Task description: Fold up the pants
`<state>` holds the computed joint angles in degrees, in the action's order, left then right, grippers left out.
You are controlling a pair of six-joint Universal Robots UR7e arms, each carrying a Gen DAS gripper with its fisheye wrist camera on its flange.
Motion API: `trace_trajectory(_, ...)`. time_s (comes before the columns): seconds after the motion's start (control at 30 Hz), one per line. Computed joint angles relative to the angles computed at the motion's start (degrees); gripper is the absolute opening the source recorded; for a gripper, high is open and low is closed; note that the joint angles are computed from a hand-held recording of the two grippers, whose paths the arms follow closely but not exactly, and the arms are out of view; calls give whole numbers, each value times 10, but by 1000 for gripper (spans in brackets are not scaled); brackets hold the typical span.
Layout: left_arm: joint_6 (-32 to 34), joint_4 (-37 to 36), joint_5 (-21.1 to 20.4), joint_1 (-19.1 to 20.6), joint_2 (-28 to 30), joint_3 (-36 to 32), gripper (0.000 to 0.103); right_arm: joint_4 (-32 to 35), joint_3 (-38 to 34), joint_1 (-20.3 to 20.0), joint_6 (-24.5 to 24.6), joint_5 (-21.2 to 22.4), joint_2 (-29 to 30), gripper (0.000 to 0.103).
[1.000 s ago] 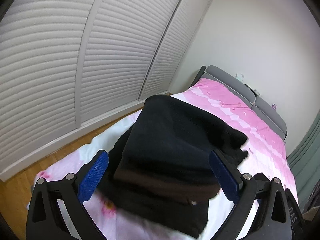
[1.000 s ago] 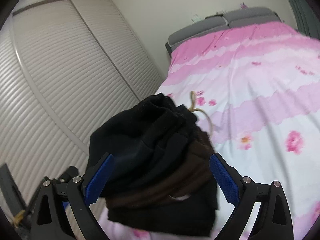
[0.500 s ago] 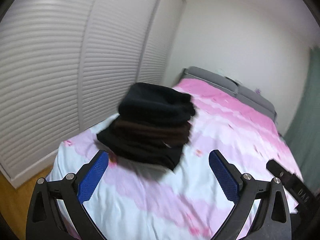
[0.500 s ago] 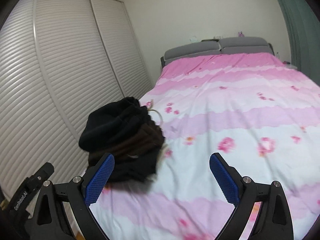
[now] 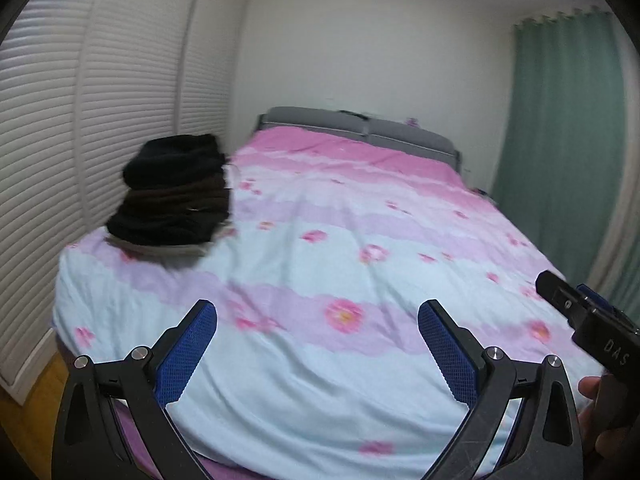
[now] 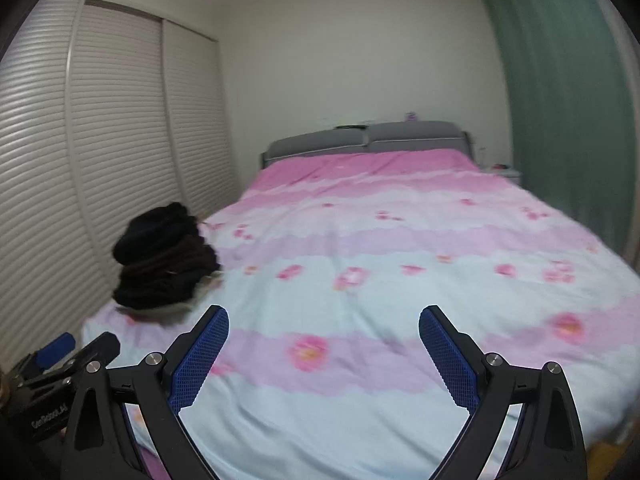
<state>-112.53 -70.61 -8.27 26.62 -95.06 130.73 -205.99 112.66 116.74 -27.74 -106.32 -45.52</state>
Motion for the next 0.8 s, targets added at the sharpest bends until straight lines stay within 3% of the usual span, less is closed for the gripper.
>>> trace_trajectory(0.13,98,-137,-4,-37,57,26,102,-28,76,-29,-24,-12,-74,97)
trace_trajectory(0.23,123,-173,-11,-57,90,26,102,-49,120,-45,-33,-16,-117,97)
trace_trajectory(0.33,9,-52,-26,-80,119,-1,102,-66,153,-58,-45,-16,-150,97)
trace_trajectory(0.6,-187,123,-104,-160,171,-28,102,-83,236,-74,-59,1,-224,97)
trace_trajectory(0.8,-241,159,-143,-202,184,-25,103,-109,295,-80,-77,20,-272,97)
